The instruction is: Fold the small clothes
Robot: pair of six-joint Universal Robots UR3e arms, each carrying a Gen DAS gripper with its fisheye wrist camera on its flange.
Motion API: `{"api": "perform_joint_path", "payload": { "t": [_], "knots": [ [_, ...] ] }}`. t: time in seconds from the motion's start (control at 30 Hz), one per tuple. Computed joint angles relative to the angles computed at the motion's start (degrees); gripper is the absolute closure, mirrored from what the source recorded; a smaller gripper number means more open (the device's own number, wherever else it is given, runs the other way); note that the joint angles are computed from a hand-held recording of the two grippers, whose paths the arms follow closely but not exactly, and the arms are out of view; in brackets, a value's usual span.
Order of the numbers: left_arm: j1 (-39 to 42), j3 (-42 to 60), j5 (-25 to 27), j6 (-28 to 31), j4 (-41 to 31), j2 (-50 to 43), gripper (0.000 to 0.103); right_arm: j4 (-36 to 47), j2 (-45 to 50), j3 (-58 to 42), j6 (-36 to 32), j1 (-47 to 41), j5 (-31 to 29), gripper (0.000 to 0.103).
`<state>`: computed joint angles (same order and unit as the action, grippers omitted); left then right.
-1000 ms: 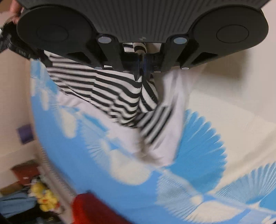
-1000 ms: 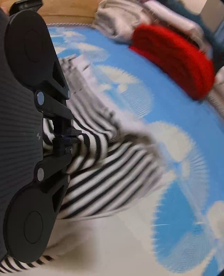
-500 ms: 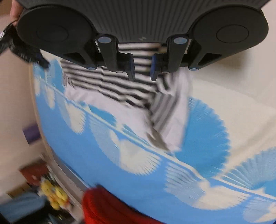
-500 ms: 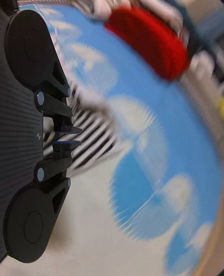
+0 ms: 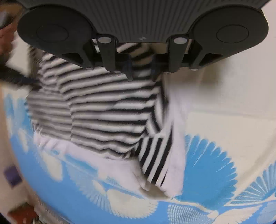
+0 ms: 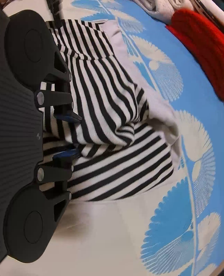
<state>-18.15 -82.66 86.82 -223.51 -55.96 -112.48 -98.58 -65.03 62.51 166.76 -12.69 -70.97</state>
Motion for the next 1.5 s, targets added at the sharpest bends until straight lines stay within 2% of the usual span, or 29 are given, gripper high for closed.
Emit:
{"api": "perform_joint_path", "payload": {
  "t": [0.07, 0.13, 0.17, 0.23, 0.27, 0.3, 0.37, 0.43, 0.5, 0.6, 0.67, 0.73, 0.77, 0.8, 0.83, 0.87, 0.9, 0.93, 1.0, 1.07, 1.13, 1.2, 1.33, 1.43, 1.47, 1.5],
  "knots": [
    [-2.2, -1.4, 3.8, 0.7, 1.3, 5.1, 0.083, -2.4, -4.3, 2.3, 1.5, -1.6, 0.1, 0.066],
    [-4.7, -2.2, 7.6, 1.9, 1.7, 11.4, 0.080, -5.1, -10.0, 4.9, -0.4, -4.6, 4.3, 0.066],
    [-6.0, -1.4, 9.4, 1.7, 0.0, 13.6, 0.078, -4.7, -13.0, 5.6, -1.7, -6.6, 6.6, 0.066],
    [-9.8, -1.1, 14.1, -0.9, -3.0, 19.1, 0.065, -0.3, -20.9, 7.6, -6.8, -13.6, 14.5, 0.066],
    [-12.8, -0.8, 16.8, -3.1, -3.8, 20.5, 0.063, 3.2, -23.7, 7.3, -10.5, -17.2, 18.0, 0.065],
    [-15.7, -1.3, 19.3, -5.3, -4.4, 22.5, 0.061, 7.9, -28.4, 9.0, -16.6, -22.7, 22.6, 0.064],
    [-23.0, -3.2, 25.3, -11.8, -6.3, 26.0, 0.057, 19.5, -36.3, 12.0, -30.3, -33.6, 29.6, 0.053],
    [-30.7, -3.8, 30.8, -19.6, -9.7, 26.5, 0.056, 37.4, -41.9, 12.2, -47.6, -45.6, 31.8, 0.049],
    [-37.2, -7.7, 33.3, -28.5, -10.4, 26.9, 0.056, 50.6, -44.1, 12.7, -60.8, -55.3, 29.1, 0.049],
    [-44.4, -15.0, 34.5, -40.8, -7.7, 25.9, 0.056, 55.4, -49.1, 21.1, -70.3, -66.7, 22.2, 0.049],
    [-44.6, -15.5, 30.3, -45.8, -10.4, 24.2, 0.056, 52.1, -51.4, 26.4, -70.8, -69.9, 16.4, 0.048],
    [-44.7, -17.8, 28.4, -48.3, -7.5, 24.4, 0.056, 53.2, -52.4, 30.2, -75.6, -72.3, 14.9, 0.048],
    [-44.1, -17.8, 26.7, -48.3, -7.1, 24.6, 0.056, 49.9, -54.3, 33.2, -75.3, -72.6, 13.6, 0.048],
    [-44.0, -17.1, 26.1, -48.5, -7.6, 24.5, 0.052, 43.7, -55.4, 36.1, -70.8, -70.6, 11.0, 0.048],
    [-44.5, -16.0, 26.4, -48.9, -8.4, 24.3, 0.040, 42.3, -55.0, 36.6, -67.9, -69.2, 9.9, 0.046],
    [-45.1, -15.3, 27.3, -49.4, -9.0, 24.0, 0.033, 43.8, -53.2, 35.8, -67.5, -68.6, 9.9, 0.045],
    [-45.8, -14.4, 28.5, -50.0, -9.6, 23.4, 0.021, 43.7, -52.0, 35.8, -66.9, -67.7, 9.5, 0.044],
    [-46.5, -14.6, 29.2, -50.7, -9.2, 23.1, 0.019, 42.2, -52.8, 36.8, -66.0, -67.4, 8.8, 0.044],
    [-46.6, -17.7, 27.9, -51.6, -5.5, 23.3, 0.019, 37.8, -54.6, 39.6, -63.2, -65.3, 8.6, 0.043],
    [-47.2, -23.3, 27.5, -53.4, 1.0, 23.1, 0.019, 38.1, -54.9, 40.3, -64.1, -65.5, 8.0, 0.042],
    [-44.9, -24.3, 22.8, -54.5, 0.4, 22.8, 0.023, 36.5, -55.0, 41.6, -64.6, -65.6, 7.3, 0.041],
    [-45.2, -26.4, 24.3, -54.3, 4.9, 23.2, 0.022, 33.7, -55.2, 43.6, -64.7, -65.4, 6.0, 0.041],
    [-44.4, -26.4, 22.6, -53.4, 5.4, 22.4, 0.022, 28.4, -55.0, 46.3, -62.9, -64.7, 3.2, 0.041],
    [-43.3, -26.8, 19.6, -52.3, 5.4, 22.0, 0.023, 28.5, -53.3, 45.4, -60.9, -64.4, 2.4, 0.041],
    [-43.1, -26.5, 19.1, -52.2, 4.8, 21.5, 0.024, 28.6, -52.8, 45.3, -60.2, -64.2, 2.2, 0.041],
    [-42.8, -26.5, 18.8, -52.1, 4.4, 21.2, 0.030, 28.2, -53.0, 45.8, -59.8, -64.1, 2.0, 0.041]
  ]
}}
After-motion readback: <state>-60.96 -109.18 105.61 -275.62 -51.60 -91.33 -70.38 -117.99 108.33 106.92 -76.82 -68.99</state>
